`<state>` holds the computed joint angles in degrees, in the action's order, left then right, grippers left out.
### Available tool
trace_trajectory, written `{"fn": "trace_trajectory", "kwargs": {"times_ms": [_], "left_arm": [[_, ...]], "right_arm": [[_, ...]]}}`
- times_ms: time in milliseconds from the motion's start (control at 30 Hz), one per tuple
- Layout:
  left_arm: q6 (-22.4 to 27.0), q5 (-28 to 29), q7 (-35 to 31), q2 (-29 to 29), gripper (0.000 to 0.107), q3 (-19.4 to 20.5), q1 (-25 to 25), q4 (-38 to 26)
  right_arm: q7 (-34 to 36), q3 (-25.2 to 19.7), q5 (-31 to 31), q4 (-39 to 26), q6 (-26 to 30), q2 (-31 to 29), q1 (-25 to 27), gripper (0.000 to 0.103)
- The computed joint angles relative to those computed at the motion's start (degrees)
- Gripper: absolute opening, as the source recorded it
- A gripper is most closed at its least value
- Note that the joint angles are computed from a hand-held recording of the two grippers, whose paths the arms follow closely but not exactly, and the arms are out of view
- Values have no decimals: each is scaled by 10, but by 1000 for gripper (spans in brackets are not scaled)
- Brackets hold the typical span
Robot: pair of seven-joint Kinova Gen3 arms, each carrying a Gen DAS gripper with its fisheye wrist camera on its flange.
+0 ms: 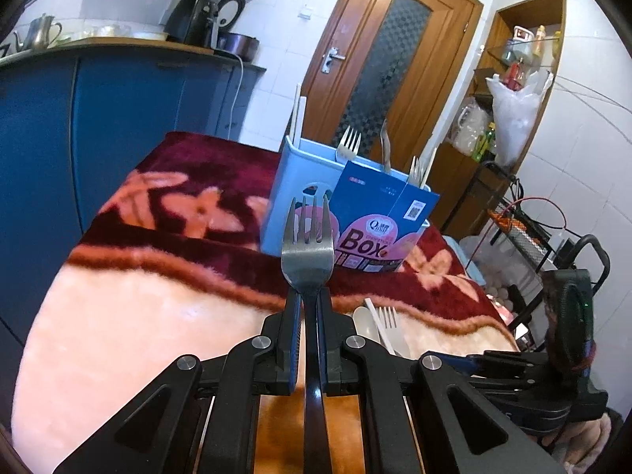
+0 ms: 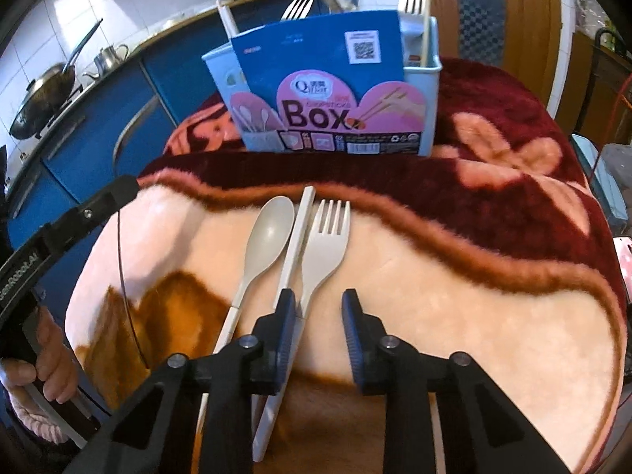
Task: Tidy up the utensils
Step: 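Lift the silver fork with the left gripper while the right grasps the white plastic fork, then carry both forks to the blue holder and lower them in with both grippers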
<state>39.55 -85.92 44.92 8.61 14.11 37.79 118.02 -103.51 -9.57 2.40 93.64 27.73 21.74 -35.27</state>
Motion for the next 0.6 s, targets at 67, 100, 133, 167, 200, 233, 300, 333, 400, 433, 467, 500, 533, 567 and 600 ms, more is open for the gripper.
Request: {"fn": "trace_trajectory", "kwargs": {"times_ms": [67, 100, 133, 167, 200, 233, 300, 333, 400, 433, 467, 500, 533, 567, 600], "left_arm": [[0, -10, 9, -2, 7, 0, 0, 3], [2, -15, 14, -3, 7, 0, 1, 5], [4, -20, 19, -3, 7, 1, 1, 6], [7, -23, 22, -4, 7, 3, 1, 8], [11, -29, 27, -5, 7, 4, 2, 9], [15, -34, 31, -5, 7, 5, 2, 10], [26, -44, 38, -6, 7, 9, 4, 12], [31, -47, 40, -6, 7, 10, 5, 12], [42, -54, 45, -7, 7, 14, 6, 12], [47, -55, 44, -7, 7, 15, 7, 11], [49, -56, 45, -8, 7, 16, 6, 11], [51, -58, 47, -8, 7, 16, 6, 11], [54, -60, 48, -9, 7, 17, 6, 10], [57, -60, 48, -9, 7, 17, 5, 9], [61, -61, 47, -10, 7, 18, 5, 8]], "right_arm": [[2, 0, 2, -21, 27, 9, -3, 25], [5, 0, 1, -33, 42, 16, -3, 25], [10, -3, -2, -49, 61, 24, -1, 25], [12, -3, -3, -59, 72, 28, -1, 25], [17, -5, -7, -72, 85, 34, 2, 25], [22, -7, -12, -85, 98, 39, 5, 25], [28, -7, -17, -97, 110, 45, 6, 21], [32, -7, -19, -98, 110, 46, 8, 18], [37, -9, -30, -93, 101, 44, 14, 14], [42, -14, -41, -83, 87, 40, 23, 13], [47, -18, -50, -76, 77, 37, 30, 13], [55, -26, -65, -66, 64, 33, 41, 12], [66, -36, -83, -50, 44, 27, 56, 12], [76, -42, -95, -40, 30, 22, 65, 12], [85, -48, -107, -27, 12, 16, 73, 12]]}}
